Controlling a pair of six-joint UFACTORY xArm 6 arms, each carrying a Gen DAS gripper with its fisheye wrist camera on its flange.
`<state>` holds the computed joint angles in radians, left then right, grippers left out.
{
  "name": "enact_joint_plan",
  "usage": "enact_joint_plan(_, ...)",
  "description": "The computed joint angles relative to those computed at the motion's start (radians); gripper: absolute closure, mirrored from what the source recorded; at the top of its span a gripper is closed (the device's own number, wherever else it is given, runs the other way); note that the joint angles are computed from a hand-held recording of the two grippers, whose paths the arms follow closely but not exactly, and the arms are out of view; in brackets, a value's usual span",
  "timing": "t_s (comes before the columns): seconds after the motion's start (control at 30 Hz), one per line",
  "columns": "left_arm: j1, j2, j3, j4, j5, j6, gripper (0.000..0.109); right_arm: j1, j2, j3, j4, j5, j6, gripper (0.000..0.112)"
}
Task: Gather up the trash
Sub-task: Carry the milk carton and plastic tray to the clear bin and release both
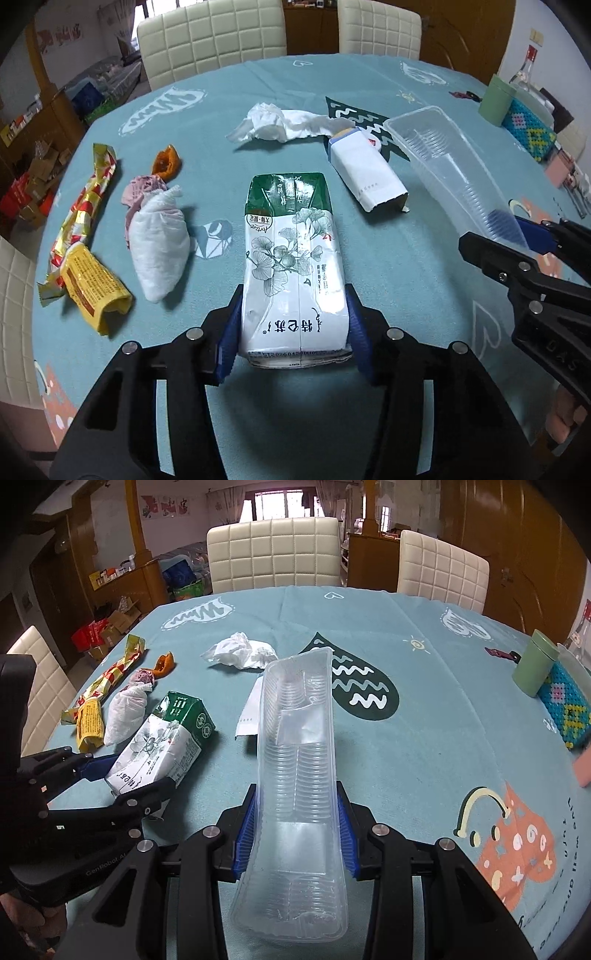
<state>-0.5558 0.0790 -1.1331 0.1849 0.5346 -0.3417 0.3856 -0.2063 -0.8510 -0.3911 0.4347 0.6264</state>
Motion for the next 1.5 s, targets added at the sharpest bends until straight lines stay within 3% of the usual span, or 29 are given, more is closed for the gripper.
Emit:
enact_joint_plan(0.33,0.051,-0.080,0.038,0.064,-0.028,-0.087,0.057,0.027,0.075,-0.105,0.053,-0.041,-0.098,0.074)
enact_joint_plan(0.8,0.300,-0.363,0.282,0.165,-0.024,-0.185,0.057,0.250,0.345,-0.441,0.142,-0.021,-0.238,0.074)
enact_joint_plan(1.17,0.536,-0.520,0.436,0.093,-0.027,-0.095,0.057,0.401,0.644,-0.841,0.239,0.089,-0.373,0.074)
enact_joint_plan(1.5,0.703,-0.511,0.442,0.001,-0.056,0.022,0.057,0.477,0.965,-1.354,0.283,0.292,-0.461,0.074)
